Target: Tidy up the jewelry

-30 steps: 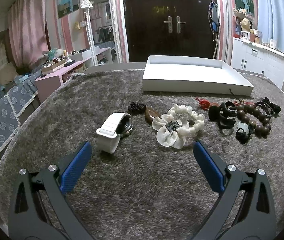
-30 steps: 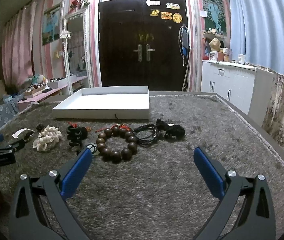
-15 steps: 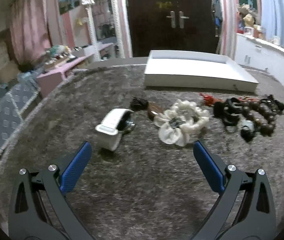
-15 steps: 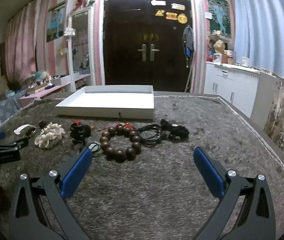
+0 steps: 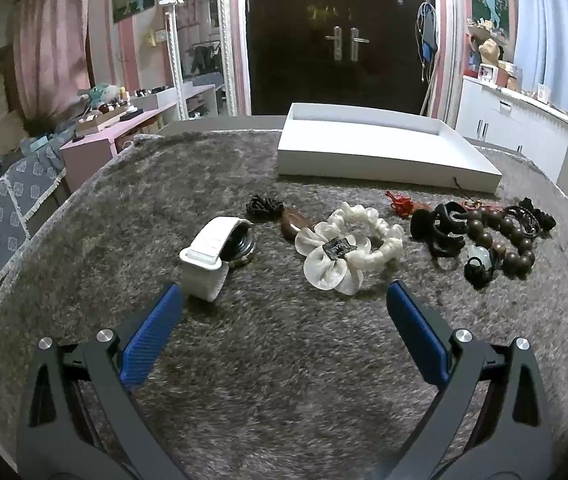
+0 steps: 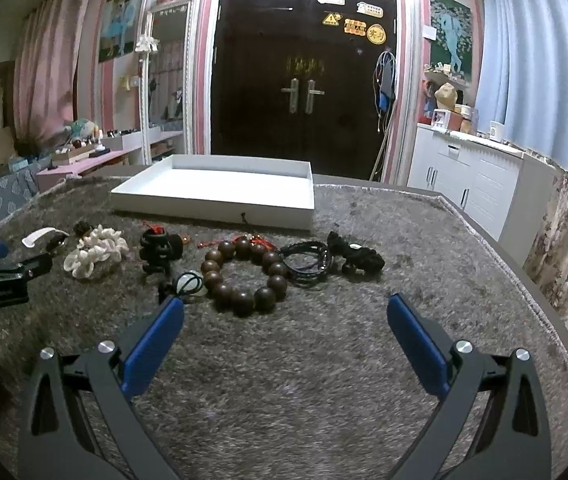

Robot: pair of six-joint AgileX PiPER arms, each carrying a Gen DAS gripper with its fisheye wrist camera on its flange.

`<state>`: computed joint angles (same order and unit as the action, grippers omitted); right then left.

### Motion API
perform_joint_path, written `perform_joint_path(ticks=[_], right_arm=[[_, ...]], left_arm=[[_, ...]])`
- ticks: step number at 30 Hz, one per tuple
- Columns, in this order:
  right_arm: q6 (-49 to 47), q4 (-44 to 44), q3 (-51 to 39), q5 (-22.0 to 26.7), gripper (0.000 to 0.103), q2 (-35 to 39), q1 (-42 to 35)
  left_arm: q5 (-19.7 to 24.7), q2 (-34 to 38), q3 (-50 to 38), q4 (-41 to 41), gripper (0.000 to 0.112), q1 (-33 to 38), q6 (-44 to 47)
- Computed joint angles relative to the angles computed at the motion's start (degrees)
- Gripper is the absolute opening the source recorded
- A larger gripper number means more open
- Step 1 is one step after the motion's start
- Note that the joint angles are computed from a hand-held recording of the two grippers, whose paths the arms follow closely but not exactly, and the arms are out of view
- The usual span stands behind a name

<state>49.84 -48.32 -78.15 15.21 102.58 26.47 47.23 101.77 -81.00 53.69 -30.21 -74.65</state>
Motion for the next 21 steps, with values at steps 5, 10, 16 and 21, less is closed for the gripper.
perform_joint_path(ticks=[5,10,16,21], right_arm=[[-0.32,0.52,-1.27,2.21,0.101,0.8,0.38],[-3.69,5.14,-2.27,2.91,0.101,1.32,-0.39],[-11.57,13.55,-4.38,4.12,0.101,2.49,-1.33],[-21.57,25.09,-6.55,5.0,0.096,3.53,-3.75]], left_arm=[[-2.37,-1.3,1.74,-0.34,0.1,0.92,-1.19],[-2.03,-0.9,1.18,-1.04,0.1,1.03,-0.5],[-2.85,-1.31,1.67,-1.01,0.1,1.38,-1.06],[-2.85,-1.78,1.71,-1.57,0.1,2.34,-2.01]])
